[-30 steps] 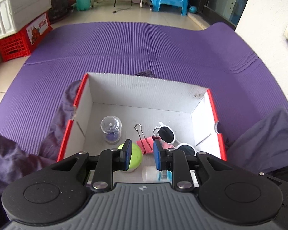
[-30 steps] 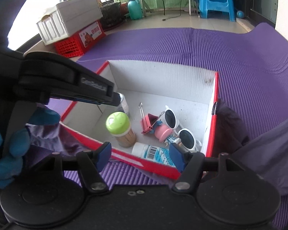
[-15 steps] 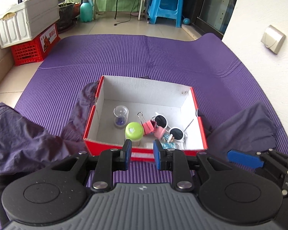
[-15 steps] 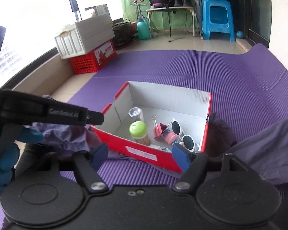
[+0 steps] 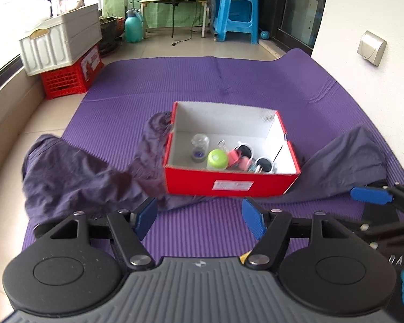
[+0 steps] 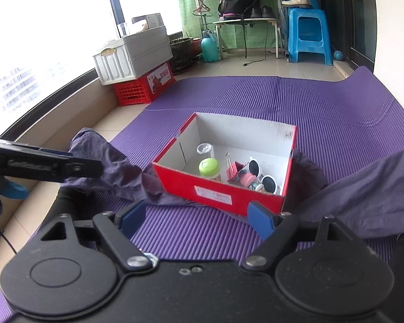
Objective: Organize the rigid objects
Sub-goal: 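Move both tools back over the remaining pile of items, then grasp the green battery with the left tool while the right tool grasps the white glue stick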
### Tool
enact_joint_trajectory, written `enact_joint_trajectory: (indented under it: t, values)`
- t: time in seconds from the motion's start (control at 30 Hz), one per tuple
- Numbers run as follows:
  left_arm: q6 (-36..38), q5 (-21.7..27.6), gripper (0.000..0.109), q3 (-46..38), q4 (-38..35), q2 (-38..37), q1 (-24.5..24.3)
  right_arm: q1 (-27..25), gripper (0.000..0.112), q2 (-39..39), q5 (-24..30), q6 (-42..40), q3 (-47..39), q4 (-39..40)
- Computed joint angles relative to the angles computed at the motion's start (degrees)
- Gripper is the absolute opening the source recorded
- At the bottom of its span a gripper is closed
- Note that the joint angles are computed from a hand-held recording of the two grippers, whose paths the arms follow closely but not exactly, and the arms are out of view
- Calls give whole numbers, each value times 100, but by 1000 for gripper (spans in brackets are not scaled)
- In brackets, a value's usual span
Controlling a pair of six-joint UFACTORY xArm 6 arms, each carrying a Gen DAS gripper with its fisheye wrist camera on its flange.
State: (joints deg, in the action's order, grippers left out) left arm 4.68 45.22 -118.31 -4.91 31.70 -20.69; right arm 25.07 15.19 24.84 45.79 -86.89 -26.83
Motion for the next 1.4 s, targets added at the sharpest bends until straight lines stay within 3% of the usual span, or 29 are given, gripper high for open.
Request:
enact_joint_trajectory:
  t: [0.2, 0.27, 0.33, 0.7, 1.03, 1.13, 1.4]
  values:
    - [105, -671, 70, 1709, -2, -1011, 90, 83, 86, -229, -140, 414, 442, -191]
    - [103, -891, 77, 2202, 7, -1271, 103, 115, 87, -296, -182, 526, 591, -281]
    - [107, -1072, 77, 2643, 24, -1497, 113, 163, 91, -377, -190, 740, 762, -485]
    - [-135, -1591, 83, 3906, 343, -1898, 308, 239, 93, -531, -201, 1129, 1457, -576]
    - [-733, -1429, 83, 3532, 703, -1094, 177, 190, 93, -96, 228, 1373, 1378, -389]
    - [-1117, -1053, 83, 3142, 1057, -743, 129, 174, 92, 143, 378, 1336, 1204, -205]
    - [-1107, -73, 83, 2012, 1289, 158, 90, 219, 90, 872, 862, 971, 484, 345]
